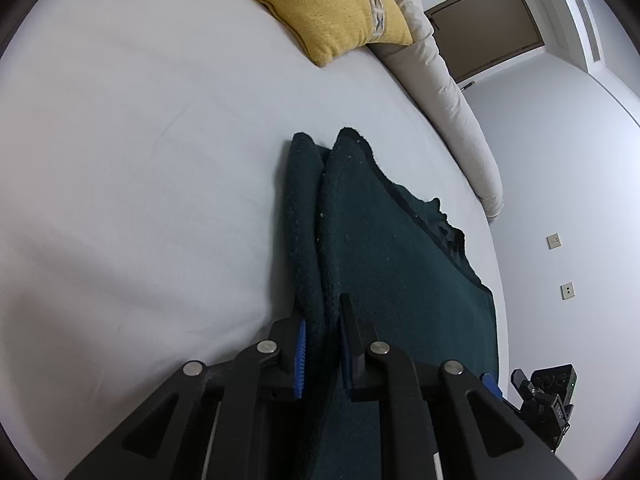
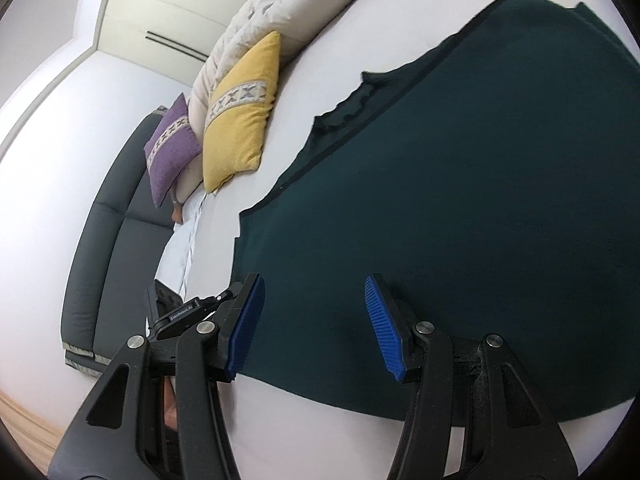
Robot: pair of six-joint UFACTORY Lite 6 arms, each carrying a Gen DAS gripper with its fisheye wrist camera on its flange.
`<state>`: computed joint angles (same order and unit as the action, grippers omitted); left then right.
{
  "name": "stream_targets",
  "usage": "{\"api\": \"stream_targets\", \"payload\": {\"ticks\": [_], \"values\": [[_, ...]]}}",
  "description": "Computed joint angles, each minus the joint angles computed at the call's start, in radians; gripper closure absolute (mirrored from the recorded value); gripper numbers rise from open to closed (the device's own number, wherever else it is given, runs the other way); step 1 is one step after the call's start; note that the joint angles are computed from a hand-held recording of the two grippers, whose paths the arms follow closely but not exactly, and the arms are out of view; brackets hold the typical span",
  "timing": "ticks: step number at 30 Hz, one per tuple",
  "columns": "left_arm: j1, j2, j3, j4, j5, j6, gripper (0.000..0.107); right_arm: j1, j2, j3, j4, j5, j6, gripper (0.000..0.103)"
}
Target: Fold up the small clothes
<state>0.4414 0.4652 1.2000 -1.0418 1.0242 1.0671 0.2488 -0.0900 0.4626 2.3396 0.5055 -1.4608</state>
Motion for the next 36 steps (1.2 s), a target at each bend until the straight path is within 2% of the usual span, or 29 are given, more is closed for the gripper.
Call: {"api": "stream_targets", "payload": {"ticks": [6,11,14,17,22,24,29,31,32,35,36], "values": [[-0.017,-0.061,-0.041,0.003,-0.039,-0.005,0.094,-0.080,-0.116,-0.080,-0.086,0.001,0.050,0.052],[-0.080,-0.196,-0.081,0.037,-0.055,-0.059,0.095,-0.145,-0.107,-0.111,-0.105,0.051,0.037,0.052],[-0.172,-0.312,-0.103,0.054,-0.063,-0.131,0.095,-0.197,-0.106,-0.138,-0.117,0.106,0.024,0.052],[-0.336,-0.421,-0.118,0.073,-0.115,-0.244,0.095,-0.274,-0.122,-0.162,-0.170,0.152,0.041,0.052],[-0.727,-0.456,-0.122,0.099,-0.339,-0.467,0.095,-0.529,-0.163,-0.169,-0.412,0.274,0.139,0.052],[-0.884,-0.392,-0.103,0.080,-0.446,-0.526,0.095,-0.623,-0.128,-0.145,-0.497,0.324,0.167,0.052],[-1.094,-0.229,-0.091,-0.021,-0.644,-0.539,0.095,-0.797,0.075,-0.044,-0.634,0.419,0.164,0.053],[-1.129,-0.243,-0.129,-0.107,-0.711,-0.492,0.093,-0.840,0.161,-0.014,-0.653,0.476,0.143,0.053],[-1.139,-0.256,-0.135,-0.102,-0.717,-0.501,0.088,-0.841,0.179,-0.003,-0.659,0.486,0.131,0.053],[-1.149,-0.320,-0.137,-0.060,-0.659,-0.522,0.065,-0.810,0.191,0.019,-0.662,0.471,0.137,0.053],[-1.145,-0.375,-0.159,-0.069,-0.634,-0.509,0.063,-0.796,0.193,0.027,-0.661,0.465,0.147,0.053]]}}
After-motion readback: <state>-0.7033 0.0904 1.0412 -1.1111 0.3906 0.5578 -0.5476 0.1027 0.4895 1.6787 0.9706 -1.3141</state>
